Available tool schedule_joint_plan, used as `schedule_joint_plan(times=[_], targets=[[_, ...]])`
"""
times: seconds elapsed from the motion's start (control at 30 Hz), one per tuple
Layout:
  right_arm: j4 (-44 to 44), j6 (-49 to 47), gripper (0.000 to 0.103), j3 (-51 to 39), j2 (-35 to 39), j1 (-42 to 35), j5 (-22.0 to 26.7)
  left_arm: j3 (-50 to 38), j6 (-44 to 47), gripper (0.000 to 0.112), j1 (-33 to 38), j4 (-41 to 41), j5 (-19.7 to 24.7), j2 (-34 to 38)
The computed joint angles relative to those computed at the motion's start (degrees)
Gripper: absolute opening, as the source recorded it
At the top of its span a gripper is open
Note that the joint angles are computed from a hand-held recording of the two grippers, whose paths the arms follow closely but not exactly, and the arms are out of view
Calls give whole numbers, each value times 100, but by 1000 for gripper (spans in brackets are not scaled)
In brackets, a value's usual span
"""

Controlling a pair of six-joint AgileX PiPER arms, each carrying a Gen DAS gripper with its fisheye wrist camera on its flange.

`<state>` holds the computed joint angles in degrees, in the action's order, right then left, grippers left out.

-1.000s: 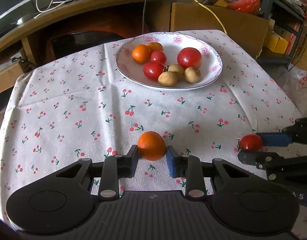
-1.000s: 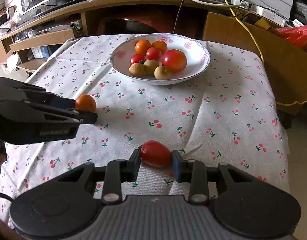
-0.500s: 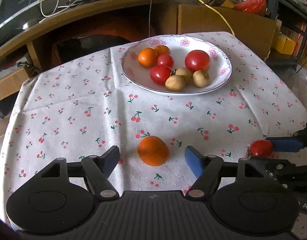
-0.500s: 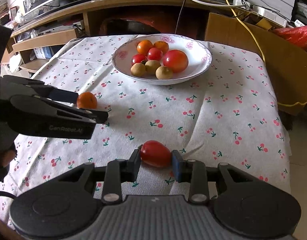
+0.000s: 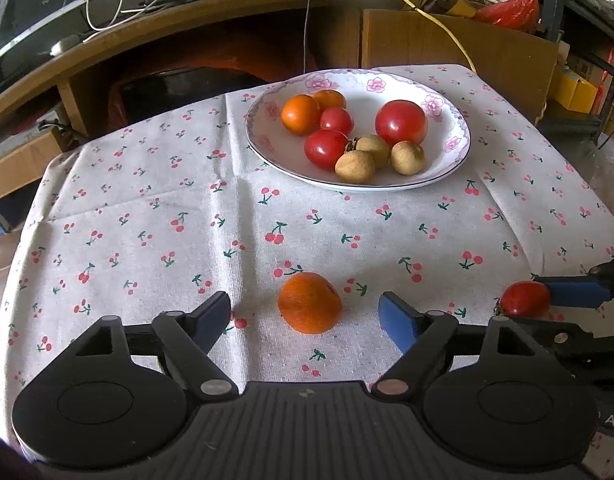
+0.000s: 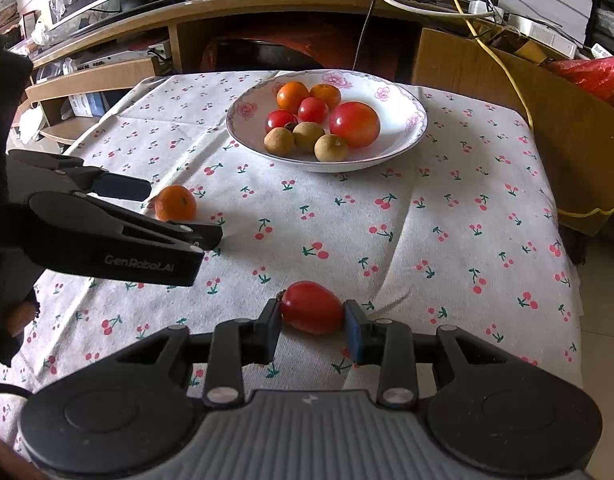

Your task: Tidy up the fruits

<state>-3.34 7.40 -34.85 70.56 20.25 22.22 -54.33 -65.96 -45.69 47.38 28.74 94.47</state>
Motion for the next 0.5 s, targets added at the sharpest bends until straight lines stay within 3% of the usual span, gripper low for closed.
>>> schedule_joint_plan(times=[0.03,0.2,0.5], targets=[[3,-2,35,1,0,4,-1,19,11,80,0,-11,-47,-21],[133,-137,35,-20,3,-37,27,-21,457,42,2,-448,-158,-109],[221,-230,34,-37,3,-67,68,-51,964,37,97,-996,-142,-219]])
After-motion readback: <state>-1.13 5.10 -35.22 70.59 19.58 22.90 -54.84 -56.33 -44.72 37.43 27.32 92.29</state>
